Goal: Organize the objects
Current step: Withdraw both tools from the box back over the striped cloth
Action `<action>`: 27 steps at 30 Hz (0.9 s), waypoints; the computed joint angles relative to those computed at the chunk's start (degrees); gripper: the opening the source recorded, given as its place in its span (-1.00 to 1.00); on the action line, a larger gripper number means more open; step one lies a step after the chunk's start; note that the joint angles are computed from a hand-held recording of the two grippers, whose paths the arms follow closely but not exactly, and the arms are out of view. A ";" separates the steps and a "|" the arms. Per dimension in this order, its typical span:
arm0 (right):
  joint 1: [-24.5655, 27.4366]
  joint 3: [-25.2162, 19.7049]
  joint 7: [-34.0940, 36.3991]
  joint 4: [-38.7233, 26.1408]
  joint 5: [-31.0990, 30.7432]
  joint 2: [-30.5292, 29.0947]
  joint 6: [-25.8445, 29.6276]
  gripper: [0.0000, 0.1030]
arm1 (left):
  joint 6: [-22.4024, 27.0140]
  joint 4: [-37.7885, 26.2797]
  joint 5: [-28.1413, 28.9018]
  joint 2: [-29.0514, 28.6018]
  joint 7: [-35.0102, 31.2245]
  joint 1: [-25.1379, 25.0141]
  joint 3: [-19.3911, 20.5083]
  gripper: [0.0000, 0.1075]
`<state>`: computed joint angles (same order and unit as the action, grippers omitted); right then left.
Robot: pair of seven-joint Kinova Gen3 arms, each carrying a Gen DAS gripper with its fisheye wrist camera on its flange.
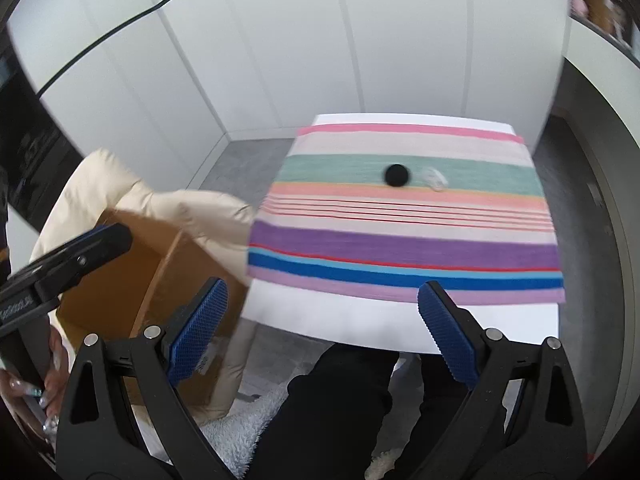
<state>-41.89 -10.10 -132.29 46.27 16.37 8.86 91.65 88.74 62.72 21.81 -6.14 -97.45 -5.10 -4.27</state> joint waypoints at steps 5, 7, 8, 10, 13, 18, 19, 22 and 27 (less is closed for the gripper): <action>3.22 0.49 -0.99 4.43 -0.21 -3.59 -0.86 0.89 | 0.34 -1.11 -1.30 1.94 2.50 2.69 3.39 0.67; 5.25 0.28 -1.15 6.38 -1.30 -4.95 -1.98 0.89 | -0.42 -0.95 -1.03 2.59 3.61 3.77 4.43 0.67; 6.33 0.18 -0.85 7.12 -2.05 -5.41 -2.55 0.89 | -0.82 -0.93 -1.00 2.96 4.03 4.19 4.77 0.67; 7.94 -0.14 -0.22 8.09 -2.62 -5.87 -3.19 0.89 | -2.06 -0.86 -1.17 3.71 5.05 4.96 5.46 0.67; 10.51 0.05 1.19 9.07 -4.67 -5.98 -4.33 0.89 | -4.04 -1.48 -3.56 5.12 7.08 6.39 6.85 0.72; 13.79 0.89 3.68 10.47 -6.73 -5.66 -6.46 0.89 | -9.12 -1.70 -10.22 8.66 10.04 9.78 9.28 0.77; 14.56 1.19 4.07 11.04 -7.29 -5.69 -7.16 0.89 | -9.70 -1.92 -11.67 9.59 10.51 10.57 9.63 0.77; 17.37 2.36 6.19 12.86 -9.78 -5.31 -9.42 0.89 | -9.98 -3.62 -15.36 13.97 11.38 12.84 10.29 0.77; 20.83 3.96 9.25 15.89 -11.08 -2.92 -14.19 0.89 | -7.05 -8.60 -20.70 23.53 15.19 16.84 9.65 0.77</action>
